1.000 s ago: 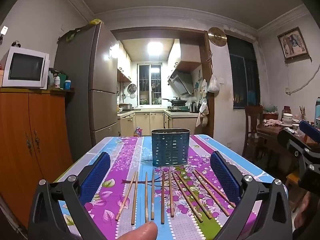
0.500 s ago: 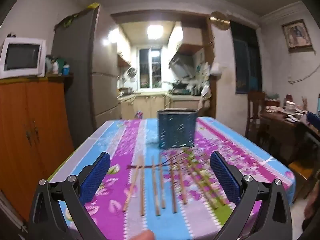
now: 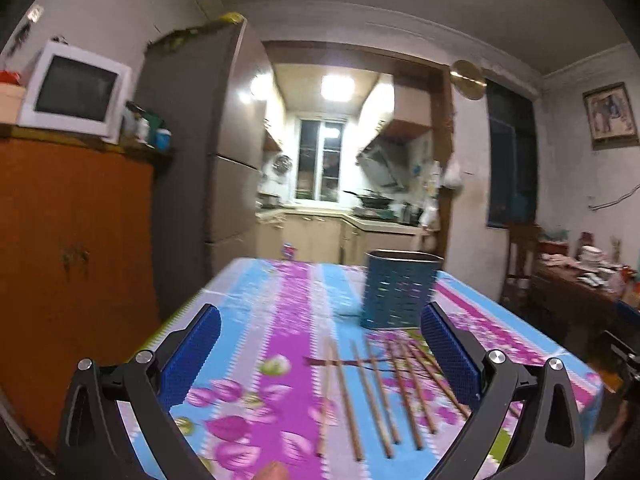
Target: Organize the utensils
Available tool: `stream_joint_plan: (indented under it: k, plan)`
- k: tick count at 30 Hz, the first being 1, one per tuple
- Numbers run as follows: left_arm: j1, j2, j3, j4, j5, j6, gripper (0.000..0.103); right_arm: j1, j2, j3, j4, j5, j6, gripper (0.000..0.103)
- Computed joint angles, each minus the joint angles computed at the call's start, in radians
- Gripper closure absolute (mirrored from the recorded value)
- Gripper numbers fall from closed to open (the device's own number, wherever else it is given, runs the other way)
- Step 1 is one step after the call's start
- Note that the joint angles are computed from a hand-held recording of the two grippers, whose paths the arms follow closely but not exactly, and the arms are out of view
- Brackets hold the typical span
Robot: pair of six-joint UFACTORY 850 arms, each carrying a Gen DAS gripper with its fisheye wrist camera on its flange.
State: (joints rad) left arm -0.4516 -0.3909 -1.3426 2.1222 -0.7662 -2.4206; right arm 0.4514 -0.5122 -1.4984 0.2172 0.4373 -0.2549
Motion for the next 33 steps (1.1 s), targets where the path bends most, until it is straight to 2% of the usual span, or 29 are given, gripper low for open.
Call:
stream_joint_plan:
  k: [3, 7, 8, 11, 18, 33]
  plan:
    - [-0.009, 0.008, 0.009, -0.008, -0.045, 0.002, 0.003, 0.002, -0.002, -0.004, 0.007, 0.008, 0.005, 0.005]
    - [-0.041, 0.004, 0.006, -0.032, -0.143, 0.042, 0.003, 0.006, -0.002, -0.016, 0.053, 0.032, -0.021, 0.005]
    - [-0.051, 0.001, -0.002, -0.039, -0.144, 0.054, 0.003, 0.007, -0.004, -0.021, 0.067, 0.037, -0.026, 0.005]
    - [-0.057, -0.001, -0.019, -0.029, -0.057, 0.038, 0.003, 0.009, -0.013, -0.050, 0.082, 0.029, -0.024, 0.005]
    - [-0.092, -0.074, -0.111, -0.087, 0.020, 0.139, 0.003, 0.023, -0.028, -0.090, 0.114, 0.018, -0.066, 0.005]
    - [-0.100, -0.097, -0.147, -0.092, 0.028, 0.160, 0.003, 0.020, -0.027, -0.083, 0.133, 0.025, -0.080, 0.005]
